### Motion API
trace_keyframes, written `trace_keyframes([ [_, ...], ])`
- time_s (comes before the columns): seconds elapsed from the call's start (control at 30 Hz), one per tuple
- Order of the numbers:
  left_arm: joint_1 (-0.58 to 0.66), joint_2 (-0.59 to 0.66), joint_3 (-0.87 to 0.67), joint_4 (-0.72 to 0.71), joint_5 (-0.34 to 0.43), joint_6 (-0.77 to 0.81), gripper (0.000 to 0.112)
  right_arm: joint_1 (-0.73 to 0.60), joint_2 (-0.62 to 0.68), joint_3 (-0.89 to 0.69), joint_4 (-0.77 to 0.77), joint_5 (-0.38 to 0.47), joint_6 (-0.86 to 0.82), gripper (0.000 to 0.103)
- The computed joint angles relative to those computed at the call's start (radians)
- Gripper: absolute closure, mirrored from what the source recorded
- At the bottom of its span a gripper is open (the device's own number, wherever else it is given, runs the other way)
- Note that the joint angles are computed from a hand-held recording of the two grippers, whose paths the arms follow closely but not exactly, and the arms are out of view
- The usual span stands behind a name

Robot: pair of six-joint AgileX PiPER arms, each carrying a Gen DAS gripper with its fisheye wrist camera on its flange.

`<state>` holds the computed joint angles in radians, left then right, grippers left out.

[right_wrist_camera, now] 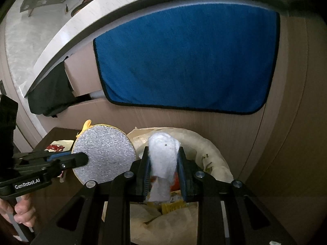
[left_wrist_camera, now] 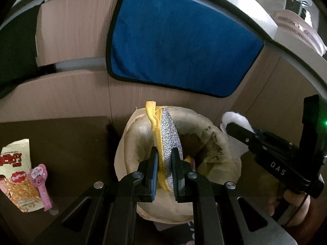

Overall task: Collect trash
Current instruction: 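Open both grippers to drop the silver pack and tissue into the bin, then grasp the yellow-white chip bag with the left gripper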

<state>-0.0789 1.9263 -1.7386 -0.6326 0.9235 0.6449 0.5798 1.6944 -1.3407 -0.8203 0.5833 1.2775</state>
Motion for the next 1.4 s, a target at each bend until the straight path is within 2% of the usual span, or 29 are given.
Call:
trace_keyframes([
  [0.2, 0.002, 0.042, -0.04, -0.013, 0.024, -0.018, 0.1, -0.01, 0.023, -0.01, 0.022, -0.003, -0.013, 0.08],
  [0.3, 0.017, 0.086, -0.08, -0.055, 0.06, -0.028, 0.096, -0.014, 0.031, -0.014, 0.024, -0.006, -0.01, 0.079],
  [0.33, 0.023, 0.103, -0.098, -0.067, 0.079, -0.033, 0.091, -0.015, 0.033, -0.014, 0.026, -0.005, -0.008, 0.071],
  [0.37, 0.032, 0.119, -0.117, -0.079, 0.1, -0.037, 0.084, -0.016, 0.037, -0.018, 0.034, -0.005, -0.012, 0.058],
  [0.4, 0.04, 0.126, -0.123, -0.088, 0.108, -0.04, 0.081, -0.016, 0.041, -0.019, 0.029, -0.002, 0.004, 0.05],
  [0.47, 0.06, 0.123, -0.116, -0.11, 0.108, -0.043, 0.075, -0.017, 0.035, -0.008, 0.011, -0.004, 0.036, 0.049],
  [0.63, 0.128, 0.083, -0.066, -0.124, 0.109, -0.029, 0.074, -0.003, 0.027, 0.0, -0.004, 0.009, 0.082, 0.049],
  [0.8, 0.255, 0.014, 0.024, -0.136, 0.102, 0.044, 0.074, 0.036, 0.011, -0.003, -0.029, 0.027, 0.115, 0.049],
  [0.9, 0.371, -0.014, 0.049, -0.153, 0.105, 0.085, 0.073, 0.064, 0.03, -0.038, -0.042, 0.035, 0.118, 0.049],
  [1.03, 0.51, 0.037, -0.027, -0.169, 0.139, 0.058, 0.068, 0.098, 0.08, -0.112, -0.017, 0.037, 0.083, 0.049],
  [1.2, 0.654, 0.175, -0.186, -0.181, 0.217, -0.079, 0.063, 0.133, 0.186, -0.252, 0.073, 0.028, -0.008, 0.049],
  [1.4, 0.679, 0.348, -0.37, -0.141, 0.27, -0.238, 0.06, 0.172, 0.321, -0.439, 0.2, 0.068, -0.162, 0.049],
])
